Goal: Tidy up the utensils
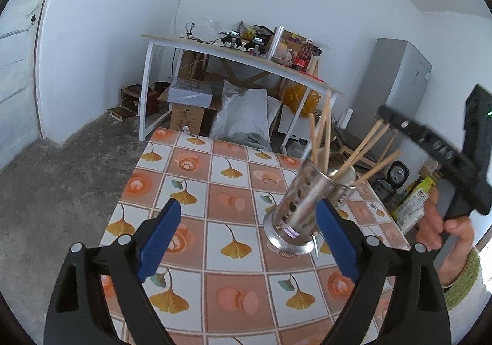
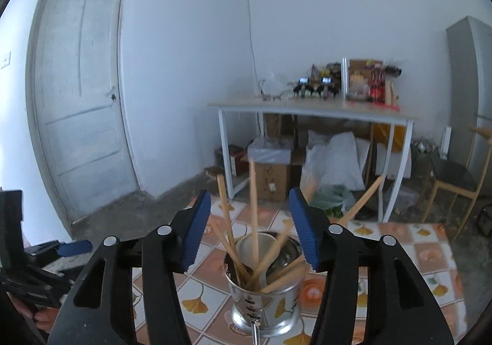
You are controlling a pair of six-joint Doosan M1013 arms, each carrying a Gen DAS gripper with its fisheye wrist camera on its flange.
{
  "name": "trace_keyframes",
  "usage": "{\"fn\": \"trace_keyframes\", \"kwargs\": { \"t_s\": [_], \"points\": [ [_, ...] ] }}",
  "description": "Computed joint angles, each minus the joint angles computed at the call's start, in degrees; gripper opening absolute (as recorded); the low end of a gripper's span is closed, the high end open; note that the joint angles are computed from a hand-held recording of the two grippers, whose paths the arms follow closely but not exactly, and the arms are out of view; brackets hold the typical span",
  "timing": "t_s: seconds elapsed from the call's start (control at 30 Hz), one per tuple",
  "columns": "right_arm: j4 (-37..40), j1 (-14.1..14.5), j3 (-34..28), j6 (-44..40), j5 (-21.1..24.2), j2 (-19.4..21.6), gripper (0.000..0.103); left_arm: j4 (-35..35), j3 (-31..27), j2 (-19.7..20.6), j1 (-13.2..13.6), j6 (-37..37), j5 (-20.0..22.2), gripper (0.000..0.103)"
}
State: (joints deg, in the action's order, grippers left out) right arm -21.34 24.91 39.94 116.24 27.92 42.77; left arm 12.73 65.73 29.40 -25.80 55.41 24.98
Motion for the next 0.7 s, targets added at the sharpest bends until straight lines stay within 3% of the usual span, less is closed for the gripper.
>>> {"fn": "trace_keyframes", "kwargs": {
  "t_s": [0.17, 0.3, 0.4, 0.5, 0.7],
  "points": [
    [-7.92, 0.35, 9.64, 9.63, -3.33, -6.42, 0.064, -0.69, 1.27, -1.22, -0.85, -0.77, 0.57, 0.092],
    [-12.88, 1.04, 17.30, 17.62, -3.16, -11.31, 0.071, 3.03, 2.47, -2.41, -2.03, -5.85, 2.49, 0.097],
    [-11.17, 1.88, 20.48, 18.89, 0.52, -13.27, 0.078, 6.11, 2.65, -2.94, -3.05, -9.39, 5.65, 0.097],
    [-9.42, 3.15, 21.75, 19.23, 7.47, -13.84, 0.080, 8.88, 2.92, -3.35, -4.21, -12.27, 8.95, 0.097],
    [-7.55, 4.33, 23.53, 21.49, 12.64, -14.35, 0.086, 13.92, 3.86, -4.23, -6.36, -15.50, 14.65, 0.097]
  ]
}}
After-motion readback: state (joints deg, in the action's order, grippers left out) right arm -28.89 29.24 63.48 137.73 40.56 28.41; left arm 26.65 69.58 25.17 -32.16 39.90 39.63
